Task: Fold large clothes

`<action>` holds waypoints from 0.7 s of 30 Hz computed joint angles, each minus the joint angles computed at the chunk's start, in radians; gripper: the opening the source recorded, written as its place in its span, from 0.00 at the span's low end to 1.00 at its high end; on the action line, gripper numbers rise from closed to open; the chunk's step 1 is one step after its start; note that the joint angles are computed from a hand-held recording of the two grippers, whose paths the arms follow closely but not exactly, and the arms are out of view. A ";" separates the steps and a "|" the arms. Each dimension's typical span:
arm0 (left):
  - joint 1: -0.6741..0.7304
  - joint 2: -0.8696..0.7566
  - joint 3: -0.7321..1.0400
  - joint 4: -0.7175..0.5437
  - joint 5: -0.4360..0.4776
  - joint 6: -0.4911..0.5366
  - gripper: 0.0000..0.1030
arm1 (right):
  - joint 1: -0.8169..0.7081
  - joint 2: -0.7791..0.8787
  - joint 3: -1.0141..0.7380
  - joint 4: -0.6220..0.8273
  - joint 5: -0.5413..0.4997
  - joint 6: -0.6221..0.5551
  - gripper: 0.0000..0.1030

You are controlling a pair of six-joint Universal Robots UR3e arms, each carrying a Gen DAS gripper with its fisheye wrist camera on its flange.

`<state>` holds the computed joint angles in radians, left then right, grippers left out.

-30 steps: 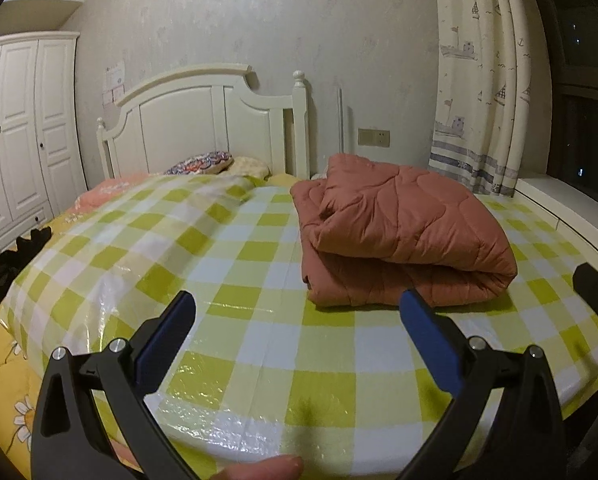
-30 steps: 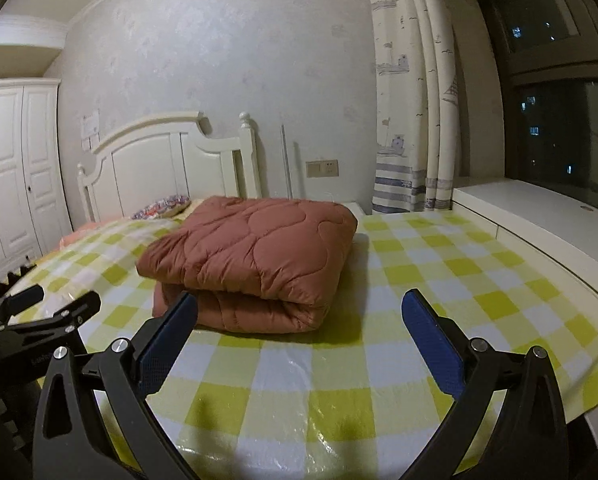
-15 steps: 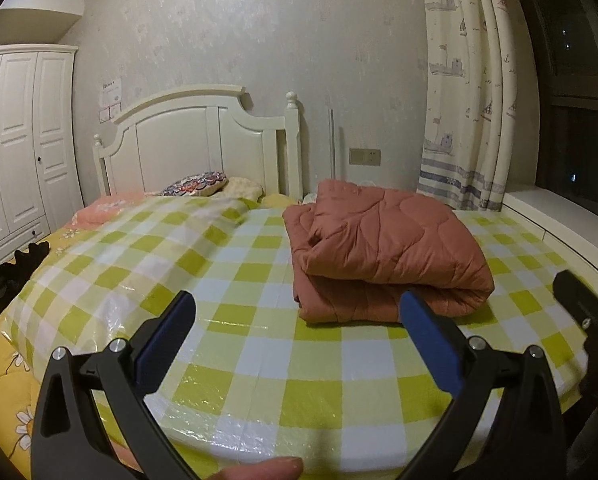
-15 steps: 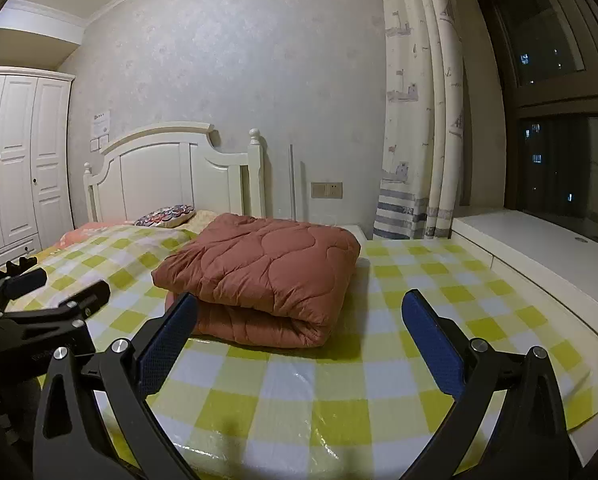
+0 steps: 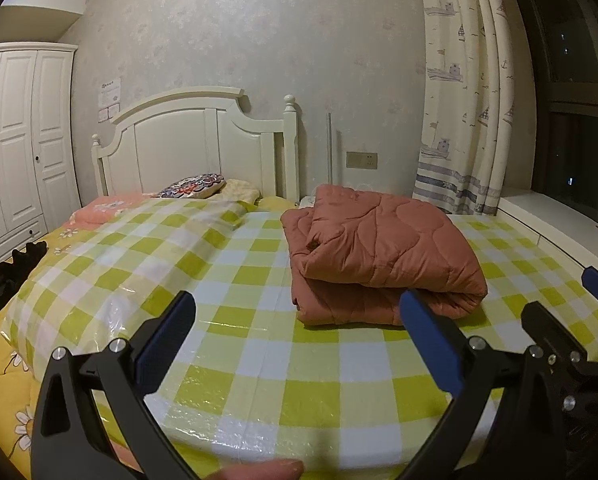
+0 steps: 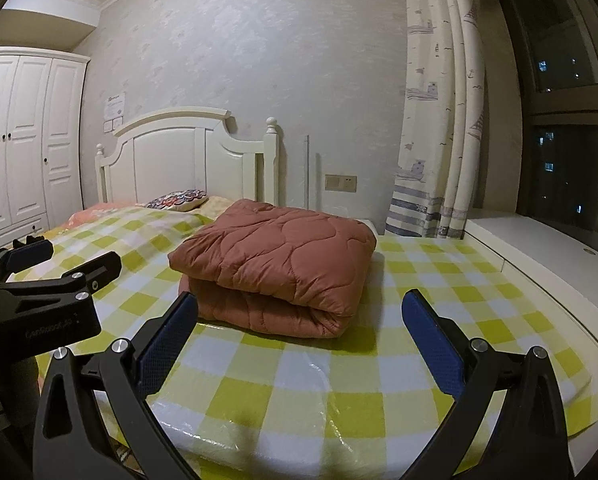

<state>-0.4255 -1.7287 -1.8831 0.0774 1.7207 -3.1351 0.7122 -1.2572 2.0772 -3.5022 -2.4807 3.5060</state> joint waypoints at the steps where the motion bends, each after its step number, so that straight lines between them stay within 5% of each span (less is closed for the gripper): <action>1: 0.000 0.000 0.000 -0.001 0.000 -0.002 0.98 | 0.000 0.000 -0.001 0.003 0.002 -0.001 0.95; 21: -0.013 0.000 -0.005 0.005 0.011 -0.003 0.98 | 0.012 0.009 -0.021 0.019 0.006 -0.007 0.95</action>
<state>-0.4386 -1.7284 -1.8883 0.0821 1.7318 -3.1382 0.7238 -1.2485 2.0565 -3.4835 -2.4742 3.4986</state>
